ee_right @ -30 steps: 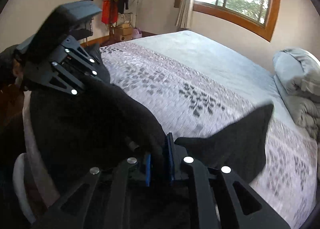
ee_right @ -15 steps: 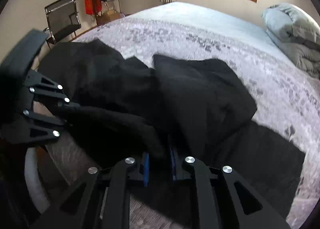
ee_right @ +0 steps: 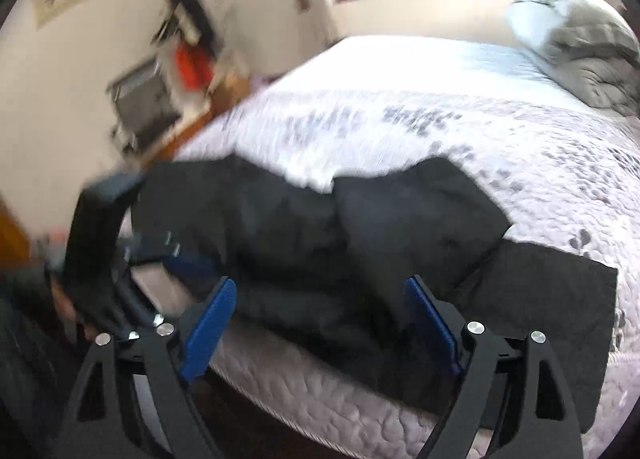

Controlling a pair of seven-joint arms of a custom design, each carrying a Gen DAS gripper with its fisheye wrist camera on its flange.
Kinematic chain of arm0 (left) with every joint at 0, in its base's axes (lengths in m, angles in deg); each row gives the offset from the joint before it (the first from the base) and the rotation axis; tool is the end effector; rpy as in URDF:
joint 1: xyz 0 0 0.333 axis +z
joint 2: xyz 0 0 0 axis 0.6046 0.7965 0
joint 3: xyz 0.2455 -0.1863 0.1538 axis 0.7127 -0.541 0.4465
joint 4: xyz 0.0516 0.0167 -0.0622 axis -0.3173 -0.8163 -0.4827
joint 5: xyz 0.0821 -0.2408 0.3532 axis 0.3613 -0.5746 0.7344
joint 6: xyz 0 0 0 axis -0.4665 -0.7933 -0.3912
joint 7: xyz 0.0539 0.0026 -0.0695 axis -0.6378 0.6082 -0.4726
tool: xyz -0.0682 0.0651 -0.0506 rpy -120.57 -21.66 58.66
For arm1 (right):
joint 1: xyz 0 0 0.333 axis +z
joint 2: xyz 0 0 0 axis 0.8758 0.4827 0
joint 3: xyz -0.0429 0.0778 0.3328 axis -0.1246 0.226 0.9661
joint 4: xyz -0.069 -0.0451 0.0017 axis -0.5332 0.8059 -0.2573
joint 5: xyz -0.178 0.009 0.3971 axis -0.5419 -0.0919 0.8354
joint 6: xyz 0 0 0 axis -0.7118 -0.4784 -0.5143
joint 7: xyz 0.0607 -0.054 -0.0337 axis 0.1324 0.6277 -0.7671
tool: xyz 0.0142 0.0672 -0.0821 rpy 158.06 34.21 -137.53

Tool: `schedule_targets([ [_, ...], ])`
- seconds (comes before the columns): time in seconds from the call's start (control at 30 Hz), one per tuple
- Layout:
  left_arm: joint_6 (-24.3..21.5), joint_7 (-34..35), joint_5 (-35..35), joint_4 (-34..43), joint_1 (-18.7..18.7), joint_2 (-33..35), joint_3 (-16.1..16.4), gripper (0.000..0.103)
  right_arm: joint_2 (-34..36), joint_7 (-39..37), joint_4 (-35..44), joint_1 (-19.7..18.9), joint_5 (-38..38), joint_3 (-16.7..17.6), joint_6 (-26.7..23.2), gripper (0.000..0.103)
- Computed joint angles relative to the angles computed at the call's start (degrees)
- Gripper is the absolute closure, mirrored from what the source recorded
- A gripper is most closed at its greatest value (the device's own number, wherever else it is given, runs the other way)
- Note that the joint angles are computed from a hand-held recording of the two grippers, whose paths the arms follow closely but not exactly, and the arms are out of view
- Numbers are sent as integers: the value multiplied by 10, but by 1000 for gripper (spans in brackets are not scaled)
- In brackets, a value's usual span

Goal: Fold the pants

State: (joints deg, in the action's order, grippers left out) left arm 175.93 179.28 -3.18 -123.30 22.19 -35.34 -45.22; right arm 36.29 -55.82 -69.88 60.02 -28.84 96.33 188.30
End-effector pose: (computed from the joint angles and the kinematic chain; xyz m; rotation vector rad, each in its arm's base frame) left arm 0.6874 -0.3244 0.3739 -1.8073 2.3553 -0.8506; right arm 0.7224 0.0931 0.4023 -2.0263 1.1564 -0.1998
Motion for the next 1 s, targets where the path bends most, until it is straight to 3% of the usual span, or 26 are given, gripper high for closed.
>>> schedule_targets([
  [0.07,21,-99,82,-23,-55,-22,74,12,24,66,28,43,-72,-19,63,16],
  [0.13,11,-219,188,-28,-108,-29,150,12,61,135,73,76,-150,-35,72,17],
  [0.2,-13,-303,250,-24,-131,-28,191,12,109,203,129,116,-231,-61,67,18],
  [0.3,-38,-352,265,-19,-116,-27,188,12,174,302,206,178,-353,-116,38,22],
  [0.37,-38,-367,267,-25,-99,-27,175,12,203,340,240,197,-402,-133,16,23],
  [0.47,-29,-368,264,-37,-68,-29,145,12,249,448,282,257,-502,-207,11,23],
  [0.57,-25,-364,269,-47,-45,-32,121,12,289,526,332,288,-574,-259,-36,23],
  [0.6,-23,-358,268,-50,-36,-33,116,12,301,540,346,292,-593,-267,-46,27],
  [0.63,-24,-359,270,-49,-35,-32,113,12,308,551,353,294,-611,-273,-53,45],
  [0.67,-20,-360,273,-61,-32,-41,112,12,308,556,356,288,-615,-266,-59,52],
  [0.73,-17,-365,277,-73,-28,-49,110,12,296,574,350,262,-598,-239,-59,81],
  [0.8,-18,-367,274,-72,-23,-47,106,12,272,586,330,225,-568,-200,-48,92],
  [0.9,-19,-364,255,-74,-13,-46,97,12,211,582,256,156,-512,-130,-4,95],
  [1.0,-5,-392,255,-81,-19,-51,103,12,153,599,185,115,-505,-106,41,95],
])
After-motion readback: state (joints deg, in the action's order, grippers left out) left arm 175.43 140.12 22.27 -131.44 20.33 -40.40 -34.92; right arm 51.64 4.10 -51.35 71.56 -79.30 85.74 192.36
